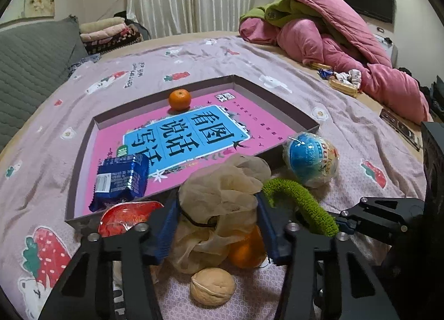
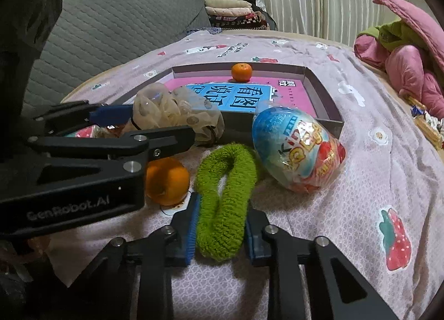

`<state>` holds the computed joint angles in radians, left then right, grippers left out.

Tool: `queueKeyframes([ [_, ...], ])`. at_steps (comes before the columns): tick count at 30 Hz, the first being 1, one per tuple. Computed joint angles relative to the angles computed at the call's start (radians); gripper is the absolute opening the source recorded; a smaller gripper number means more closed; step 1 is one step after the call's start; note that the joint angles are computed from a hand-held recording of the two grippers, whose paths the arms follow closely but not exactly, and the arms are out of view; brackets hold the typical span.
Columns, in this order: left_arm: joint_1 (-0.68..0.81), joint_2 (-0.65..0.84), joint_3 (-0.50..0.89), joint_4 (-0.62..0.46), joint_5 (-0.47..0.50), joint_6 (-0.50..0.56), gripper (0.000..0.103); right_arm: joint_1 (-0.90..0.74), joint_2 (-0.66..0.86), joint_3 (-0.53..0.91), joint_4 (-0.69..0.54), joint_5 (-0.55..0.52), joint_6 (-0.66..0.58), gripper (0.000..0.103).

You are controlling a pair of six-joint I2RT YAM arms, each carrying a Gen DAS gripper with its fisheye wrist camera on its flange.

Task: Organize objects
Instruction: 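Close the right gripper on the green ring while the left gripper grasps the mesh bag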

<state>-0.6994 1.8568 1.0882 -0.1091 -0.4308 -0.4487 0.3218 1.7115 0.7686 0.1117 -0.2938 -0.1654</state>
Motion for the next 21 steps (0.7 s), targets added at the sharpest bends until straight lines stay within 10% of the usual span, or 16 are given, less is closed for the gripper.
queueKeyframes([
  [21,0.023,-0.095,-0.094,0.085,0.078,-0.022,0.018,-0.089,-0.072,-0.045,0.018,-0.186,0.053,0.017],
])
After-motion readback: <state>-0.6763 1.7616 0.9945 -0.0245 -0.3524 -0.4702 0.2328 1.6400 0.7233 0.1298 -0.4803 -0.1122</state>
